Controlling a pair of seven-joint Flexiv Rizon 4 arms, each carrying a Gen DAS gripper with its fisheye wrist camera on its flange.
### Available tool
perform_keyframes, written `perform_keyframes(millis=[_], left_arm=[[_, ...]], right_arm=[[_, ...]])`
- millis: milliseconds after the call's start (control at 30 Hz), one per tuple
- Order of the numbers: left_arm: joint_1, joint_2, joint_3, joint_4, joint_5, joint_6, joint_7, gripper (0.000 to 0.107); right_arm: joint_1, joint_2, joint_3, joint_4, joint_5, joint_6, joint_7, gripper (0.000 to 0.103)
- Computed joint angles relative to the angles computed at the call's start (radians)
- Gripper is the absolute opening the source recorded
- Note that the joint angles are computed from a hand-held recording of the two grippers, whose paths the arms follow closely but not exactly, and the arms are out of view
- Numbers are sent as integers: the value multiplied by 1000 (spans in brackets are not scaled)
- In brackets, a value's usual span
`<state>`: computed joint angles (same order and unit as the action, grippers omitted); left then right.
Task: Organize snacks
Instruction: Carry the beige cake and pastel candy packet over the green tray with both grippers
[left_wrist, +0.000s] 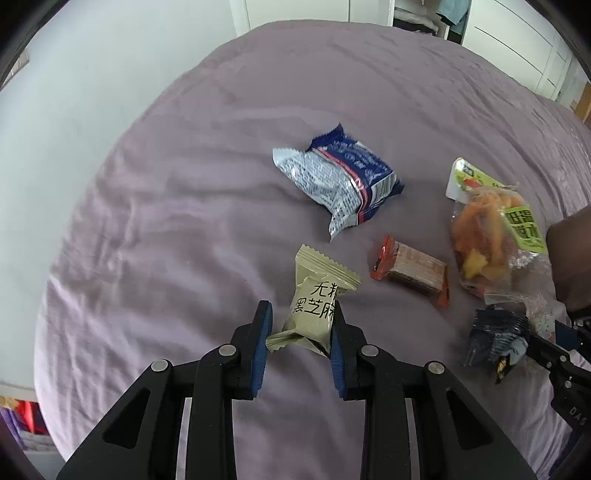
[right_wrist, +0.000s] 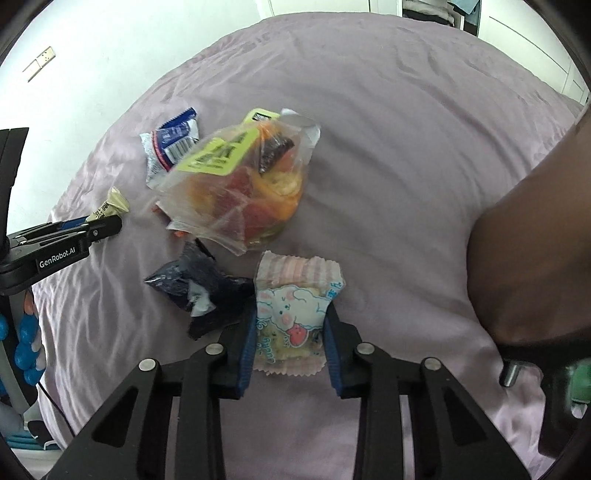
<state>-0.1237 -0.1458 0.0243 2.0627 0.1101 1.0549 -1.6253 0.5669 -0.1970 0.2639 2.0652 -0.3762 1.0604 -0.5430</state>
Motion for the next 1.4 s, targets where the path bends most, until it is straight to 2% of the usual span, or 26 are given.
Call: perform_keyframes(millis=[167,500,633,833,1000,1167,1267,1400], left_arm=[[-6,68,-10,21,-6,-35,46,25],[-70,226,-66,108,-95,-149,268,25],[-126,266,-98,136,-132,-184,377,25],[-232,276,-152,155,-209,-212,511,25],[-324,228,-209,124,-261,-218,566,25],[-410,117,-274,19,-307,-204,560,25],[-456,21,-307,-97,-306,-185,503,25],[-526,-141,-306,-327,-215,-185,322,25]], right_arm=[[1,63,28,8,45,-54,-15,0],[18,243,94,38,192,-243,-75,0],[22,345,114,84,258,-324,-70,0],[10,560,143,194,355,-478,11,0],[-30,778,150,276,400,-657,89,0],[-98,976,131,339,393,-806,104,0],[-157,1066,103,377,349,-845,73,0],[-249,1118,46,426,264,-802,-3,0]])
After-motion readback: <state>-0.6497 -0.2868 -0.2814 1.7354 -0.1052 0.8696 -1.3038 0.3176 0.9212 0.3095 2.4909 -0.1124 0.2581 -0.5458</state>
